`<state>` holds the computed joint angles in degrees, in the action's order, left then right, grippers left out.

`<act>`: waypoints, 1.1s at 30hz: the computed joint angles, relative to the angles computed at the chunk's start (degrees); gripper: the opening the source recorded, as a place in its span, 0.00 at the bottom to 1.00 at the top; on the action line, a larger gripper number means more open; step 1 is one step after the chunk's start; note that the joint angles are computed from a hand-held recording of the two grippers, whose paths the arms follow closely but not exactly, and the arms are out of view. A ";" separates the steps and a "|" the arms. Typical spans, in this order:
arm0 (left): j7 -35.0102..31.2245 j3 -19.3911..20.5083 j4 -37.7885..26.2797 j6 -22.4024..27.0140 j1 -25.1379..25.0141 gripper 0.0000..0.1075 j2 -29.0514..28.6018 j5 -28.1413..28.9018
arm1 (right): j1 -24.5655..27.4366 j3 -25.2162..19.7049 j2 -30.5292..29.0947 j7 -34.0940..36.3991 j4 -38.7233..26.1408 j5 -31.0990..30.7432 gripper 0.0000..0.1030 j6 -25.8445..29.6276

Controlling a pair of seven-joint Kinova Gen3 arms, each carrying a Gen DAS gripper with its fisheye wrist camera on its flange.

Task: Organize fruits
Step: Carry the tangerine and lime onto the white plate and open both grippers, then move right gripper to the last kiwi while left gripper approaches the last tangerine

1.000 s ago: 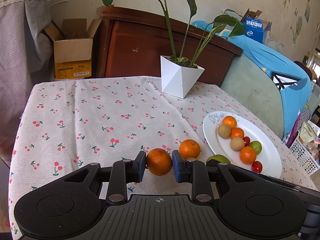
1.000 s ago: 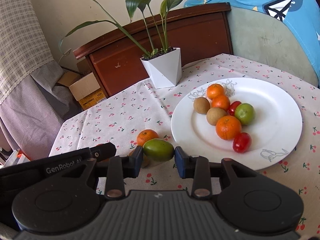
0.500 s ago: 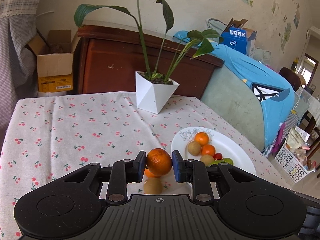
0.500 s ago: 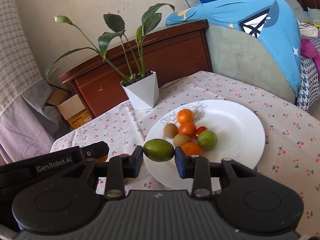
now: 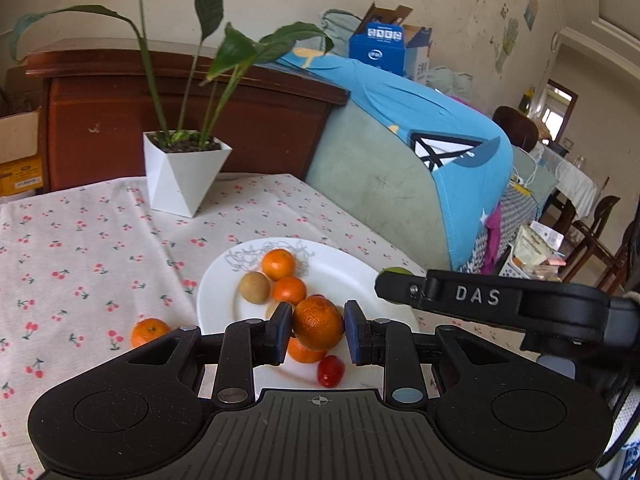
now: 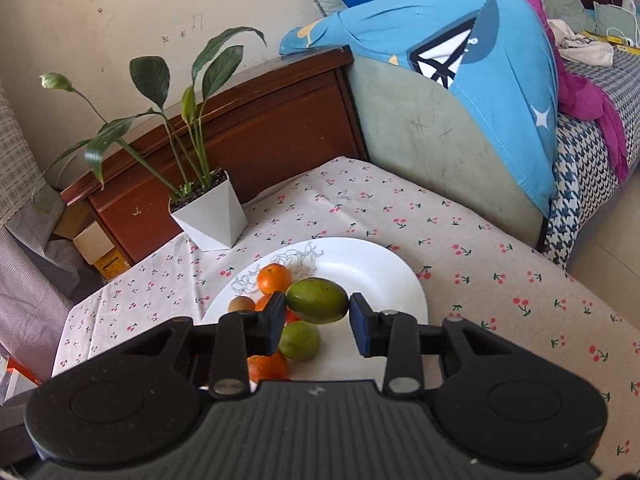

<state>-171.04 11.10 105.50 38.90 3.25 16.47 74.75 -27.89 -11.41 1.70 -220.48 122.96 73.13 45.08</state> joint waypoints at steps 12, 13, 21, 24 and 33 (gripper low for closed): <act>-1.40 2.16 -0.69 -2.92 2.56 0.24 2.64 -1.86 | 3.42 1.94 0.22 -4.53 1.66 -0.83 0.35 -7.27; -1.61 2.29 -0.52 -3.52 2.62 0.24 2.64 -1.76 | 3.40 1.90 0.32 -4.68 1.64 -0.92 0.36 -7.08; -1.99 2.44 -0.25 -2.61 1.72 0.33 2.34 -1.17 | 3.08 1.64 0.02 -7.49 1.98 0.76 0.36 -5.83; -1.46 2.15 -0.18 -2.78 1.74 0.33 1.86 -1.57 | 2.99 1.41 -0.09 -8.37 2.04 1.56 0.36 -5.22; 5.80 0.81 -0.58 -5.44 1.76 0.38 -0.39 -8.46 | 2.67 0.95 -0.40 -11.53 2.47 5.48 0.36 -5.99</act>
